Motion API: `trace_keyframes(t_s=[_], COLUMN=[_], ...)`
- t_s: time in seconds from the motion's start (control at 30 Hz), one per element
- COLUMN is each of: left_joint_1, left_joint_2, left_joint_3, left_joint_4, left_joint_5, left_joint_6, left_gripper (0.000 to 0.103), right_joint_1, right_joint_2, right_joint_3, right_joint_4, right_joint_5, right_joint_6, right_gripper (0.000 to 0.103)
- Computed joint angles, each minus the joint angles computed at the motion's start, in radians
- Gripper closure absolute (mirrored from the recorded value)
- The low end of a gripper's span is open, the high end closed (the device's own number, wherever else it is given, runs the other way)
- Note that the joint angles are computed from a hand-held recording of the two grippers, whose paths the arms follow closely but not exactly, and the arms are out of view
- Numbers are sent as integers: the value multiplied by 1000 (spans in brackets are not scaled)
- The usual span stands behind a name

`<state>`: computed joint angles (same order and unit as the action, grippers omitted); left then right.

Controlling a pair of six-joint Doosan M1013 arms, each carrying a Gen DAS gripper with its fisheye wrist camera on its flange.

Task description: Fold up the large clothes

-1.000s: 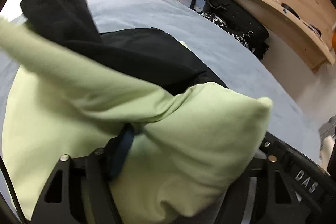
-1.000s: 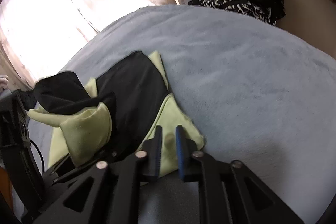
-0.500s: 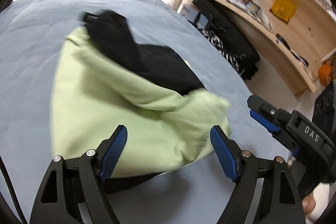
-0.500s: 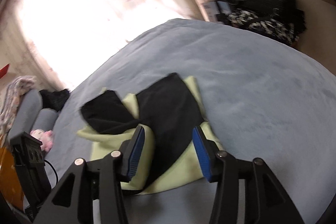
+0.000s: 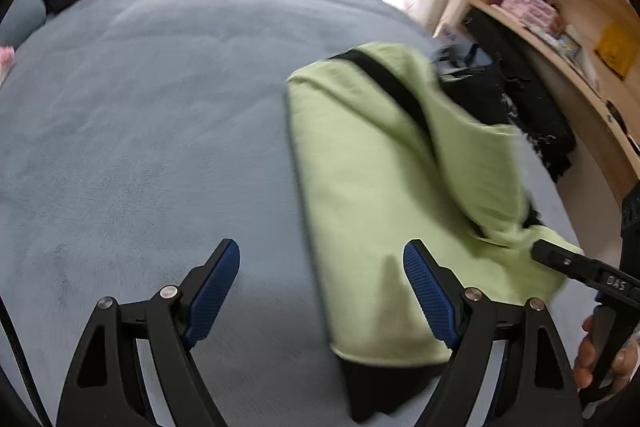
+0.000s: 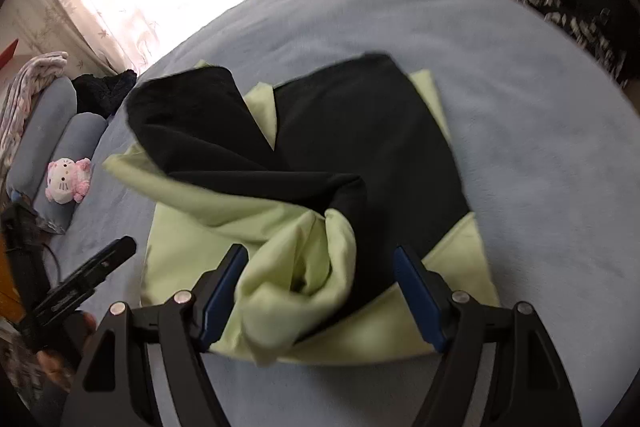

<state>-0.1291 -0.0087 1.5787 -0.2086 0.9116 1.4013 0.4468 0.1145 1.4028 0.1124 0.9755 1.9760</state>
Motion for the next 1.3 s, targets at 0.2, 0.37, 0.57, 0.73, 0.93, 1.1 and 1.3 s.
trace_keyframes(t_s=[0.2,0.37,0.57,0.73,0.93,1.1,1.3], left_joint_1=[45,35,-9,-39,-30,-26,-12], left_joint_2=[59,82,90,84,89,94,106], left_joint_3=[-23,-52,-62,-52,-58,-61,-72], left_joint_4=[-116,-156,-150,-64,-97,-111,-157], left_joint_5=[9,16,13,-18,-9,-5,17], left_joint_6=[61,90,131,81,100,107,147], left_gripper=[21,40,43,43,42,41,38], right_joint_1=[24,-6,-52,-46,-22,-66,-112], right_joint_2=[39,-26,-71,-56,-75,-20,71], right_joint_3=[-48,30,109,105,77,15,-83], right_joint_4=[-103,-49,29,11,-73,61,132], right_joint_5=[52,-71,-131,-73,-194,-199,-68], right_joint_6=[-44,-48,10,54,33,-89,-169], right_gripper=[78,89,89,81,35,34,35])
